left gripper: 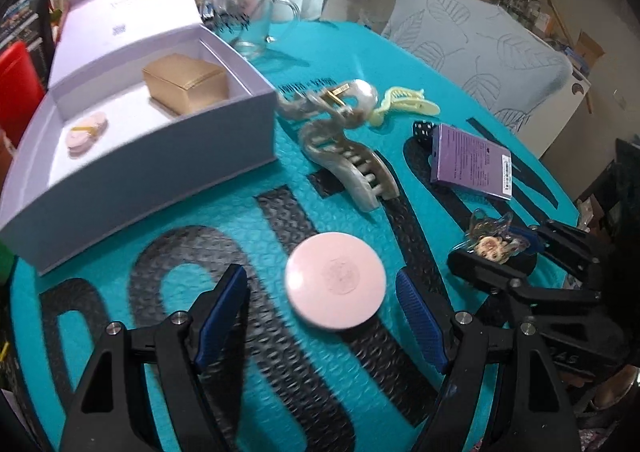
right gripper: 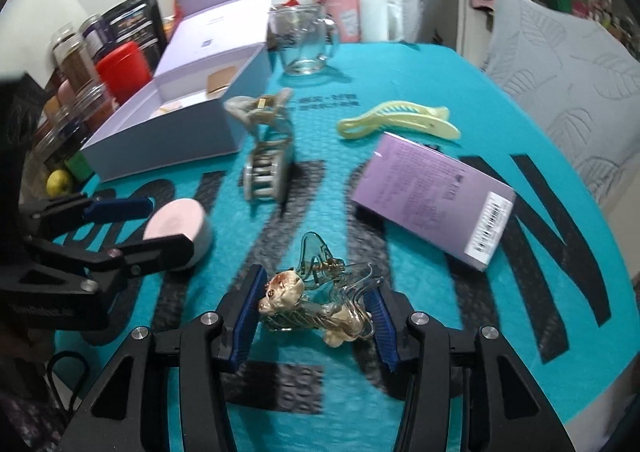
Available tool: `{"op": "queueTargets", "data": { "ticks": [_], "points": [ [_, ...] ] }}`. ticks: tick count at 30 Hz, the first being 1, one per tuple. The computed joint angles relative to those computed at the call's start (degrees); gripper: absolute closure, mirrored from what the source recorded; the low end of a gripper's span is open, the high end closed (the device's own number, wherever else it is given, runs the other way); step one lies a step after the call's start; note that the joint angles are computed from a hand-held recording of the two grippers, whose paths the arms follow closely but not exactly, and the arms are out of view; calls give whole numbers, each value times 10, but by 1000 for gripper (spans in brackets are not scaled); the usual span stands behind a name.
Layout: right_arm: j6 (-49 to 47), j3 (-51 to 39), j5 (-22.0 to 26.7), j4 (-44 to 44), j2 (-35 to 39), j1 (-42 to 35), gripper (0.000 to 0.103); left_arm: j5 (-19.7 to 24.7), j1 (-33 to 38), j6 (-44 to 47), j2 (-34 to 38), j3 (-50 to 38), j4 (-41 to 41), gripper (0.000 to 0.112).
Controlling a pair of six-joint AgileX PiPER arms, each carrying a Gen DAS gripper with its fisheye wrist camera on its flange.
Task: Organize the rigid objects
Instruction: 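Grasp the pink compact with the left tool while the right tool grasps the jeweled brooch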
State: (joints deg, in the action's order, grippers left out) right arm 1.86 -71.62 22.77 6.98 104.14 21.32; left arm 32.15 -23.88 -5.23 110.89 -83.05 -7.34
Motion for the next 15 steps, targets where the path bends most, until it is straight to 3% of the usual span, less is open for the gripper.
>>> {"op": "queueTargets", "data": {
  "ticks": [9,11,13,15],
  "points": [
    [24,14,-6,-18,-9,-6,54,-15,-25,-83,9,-2,95,36],
    [31,15,-7,-24,-10,-5,54,-9,-38,-146,10,-3,166,54],
    [36,13,-6,-31,-9,-4,54,-5,-42,-167,13,-7,192,61],
    [33,8,-1,-29,-7,-4,54,-10,-35,-153,8,-2,169,61]
  ]
}}
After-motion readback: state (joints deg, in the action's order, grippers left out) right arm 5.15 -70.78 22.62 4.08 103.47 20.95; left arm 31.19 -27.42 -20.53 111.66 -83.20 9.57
